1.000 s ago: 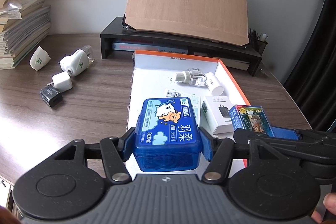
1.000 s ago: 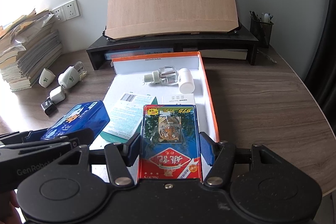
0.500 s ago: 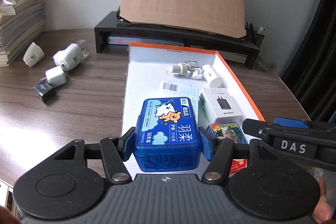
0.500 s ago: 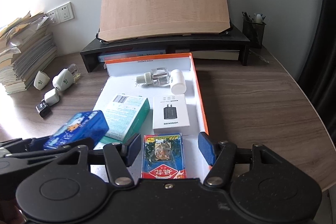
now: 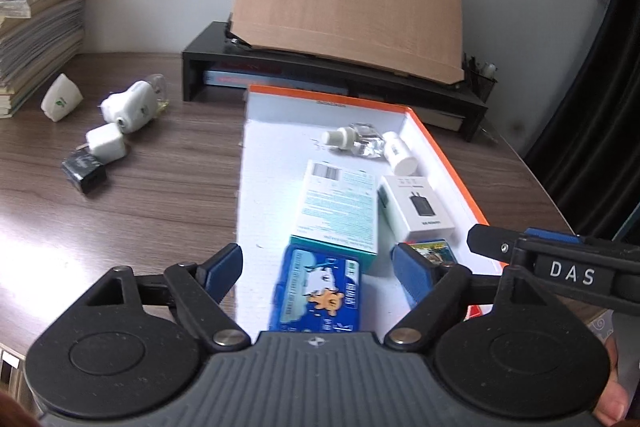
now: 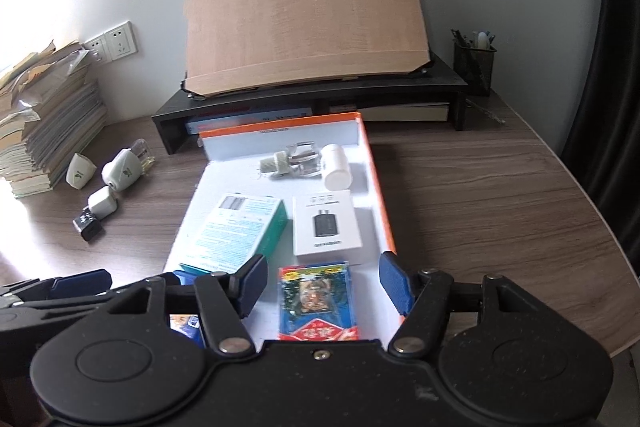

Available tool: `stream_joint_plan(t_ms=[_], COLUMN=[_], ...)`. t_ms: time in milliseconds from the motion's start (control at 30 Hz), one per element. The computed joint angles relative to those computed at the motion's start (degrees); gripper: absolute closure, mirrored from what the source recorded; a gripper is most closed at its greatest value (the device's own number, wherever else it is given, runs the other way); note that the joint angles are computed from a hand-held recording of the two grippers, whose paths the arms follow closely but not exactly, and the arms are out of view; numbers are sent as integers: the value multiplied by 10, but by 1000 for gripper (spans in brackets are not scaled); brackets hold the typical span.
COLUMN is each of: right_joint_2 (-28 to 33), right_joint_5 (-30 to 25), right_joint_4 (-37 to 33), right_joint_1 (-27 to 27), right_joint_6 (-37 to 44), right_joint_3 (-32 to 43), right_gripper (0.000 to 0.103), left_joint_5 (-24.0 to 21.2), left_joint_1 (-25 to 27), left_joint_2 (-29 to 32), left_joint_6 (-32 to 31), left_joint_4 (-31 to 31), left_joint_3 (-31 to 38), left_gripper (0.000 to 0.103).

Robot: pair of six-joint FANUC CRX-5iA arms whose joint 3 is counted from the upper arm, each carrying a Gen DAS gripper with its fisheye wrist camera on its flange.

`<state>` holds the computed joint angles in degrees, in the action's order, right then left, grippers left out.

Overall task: Organize rigid objects
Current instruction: 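Lower the blue box and tiger-print box into the white box, open both tools, then reach the left tool to a white plug adapter while the right tool reaches another adapter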

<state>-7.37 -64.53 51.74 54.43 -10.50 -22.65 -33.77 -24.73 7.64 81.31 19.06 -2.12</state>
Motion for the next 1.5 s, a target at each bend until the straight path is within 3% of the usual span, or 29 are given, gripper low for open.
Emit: stream_joint_plan(t_ms=[467,800,933,1167,1500], right_joint_2=[86,173,210,276,353], right_joint_5=[71,74,57,19,-11], right_joint_4=[-30,-54,-63,-85,-81], right_joint_1=[-19,-30,-32,-35,-46], right_joint_6=[72,116,123,132,134], right_joint_3=[98,205,252,334,428], right_gripper=[26,25,25,24,21], left_joint_5=[-41,-45,-47,-40,-76], left_joint_1=[73,138,161,187,194], left_joint_2=[-15,29,77,178,313], left_joint_6=[90,114,104,11,-70], left_joint_4=[-73,-120,-134,-89,-69], left_joint_3=[22,88,142,233,382], left_gripper=[15,4,0,0,0])
